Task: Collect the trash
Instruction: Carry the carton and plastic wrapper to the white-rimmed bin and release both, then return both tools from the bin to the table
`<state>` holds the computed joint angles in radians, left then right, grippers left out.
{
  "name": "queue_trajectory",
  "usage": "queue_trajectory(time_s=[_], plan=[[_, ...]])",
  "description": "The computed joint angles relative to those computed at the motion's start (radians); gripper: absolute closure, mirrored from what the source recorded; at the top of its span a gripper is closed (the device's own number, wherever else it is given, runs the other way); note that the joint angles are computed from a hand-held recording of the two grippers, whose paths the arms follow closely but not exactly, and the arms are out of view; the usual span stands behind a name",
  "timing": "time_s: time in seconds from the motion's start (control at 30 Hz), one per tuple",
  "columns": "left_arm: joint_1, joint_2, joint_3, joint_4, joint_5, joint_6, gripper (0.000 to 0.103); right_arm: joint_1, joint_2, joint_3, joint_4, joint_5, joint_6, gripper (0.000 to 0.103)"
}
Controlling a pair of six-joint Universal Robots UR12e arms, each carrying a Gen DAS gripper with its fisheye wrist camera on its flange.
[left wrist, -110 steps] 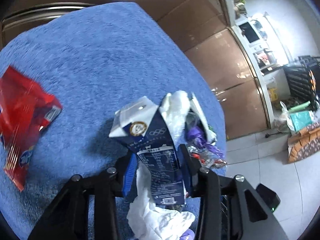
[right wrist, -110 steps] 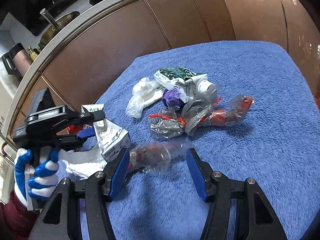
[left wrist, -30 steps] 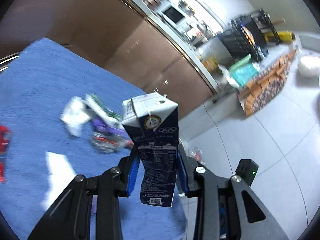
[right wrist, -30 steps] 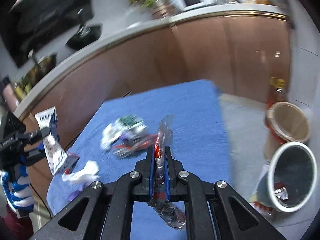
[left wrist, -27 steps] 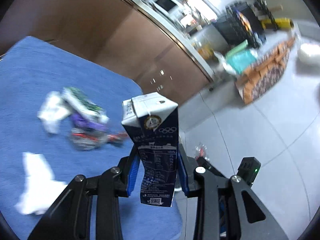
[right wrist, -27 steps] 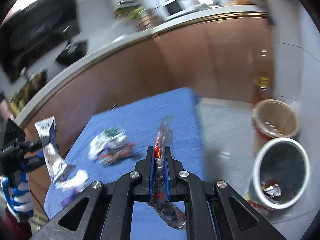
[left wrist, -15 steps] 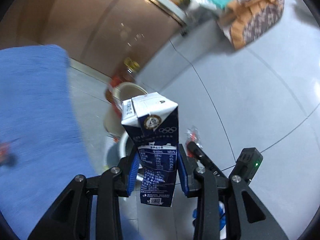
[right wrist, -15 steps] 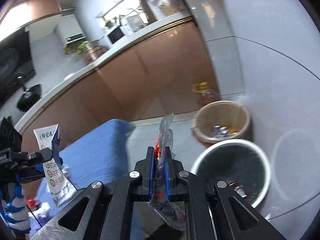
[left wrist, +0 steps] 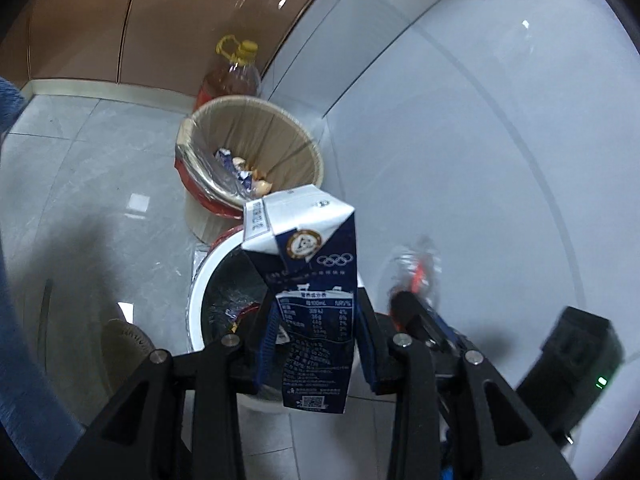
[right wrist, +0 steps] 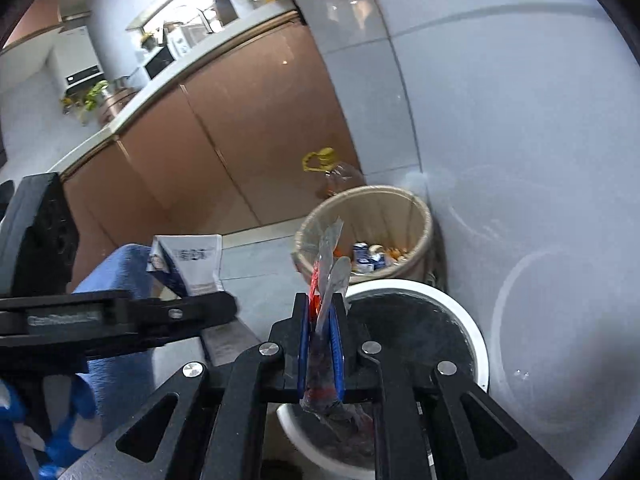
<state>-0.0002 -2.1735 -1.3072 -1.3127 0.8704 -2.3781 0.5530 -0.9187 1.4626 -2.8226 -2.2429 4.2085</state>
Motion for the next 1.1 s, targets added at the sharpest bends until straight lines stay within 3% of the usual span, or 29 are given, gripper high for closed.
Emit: queue_trajectory(time_s=[0.1,0.17,0.5,0.6,0.9,1.1], plan=[[-0.018,-0.018,-0.001,0.024,0.032,-0.018,0.069,-0.006,-0.002,0.009,0.039,-0.015,0.036,0.092],[-0.024,-0.03,0.005,0.022,0.044,-0.032,0.062,-0.002,-0.004,0.005,0.089,-0.032,0.052,0.092],[0.005,-0.023,0.015,-0.027,0.003,-0.008,0.06,0.01,0.0,-0.013,0.146,-0.061,0.074,0.075],[0.028,0.003,0.002,-0.028,-0.02,0.002,0.06,0.018,0.002,-0.026,0.145,-0.077,0.076,0.065],[0.137,0.124,-0.083,0.033,-0.111,0.042,0.06,0.071,0.014,-0.106,0.103,-0.15,0.009,0.059],[0.233,0.209,-0.152,0.092,-0.194,0.099,0.06,0.117,0.044,-0.202,0.057,-0.193,-0.109,0.055]])
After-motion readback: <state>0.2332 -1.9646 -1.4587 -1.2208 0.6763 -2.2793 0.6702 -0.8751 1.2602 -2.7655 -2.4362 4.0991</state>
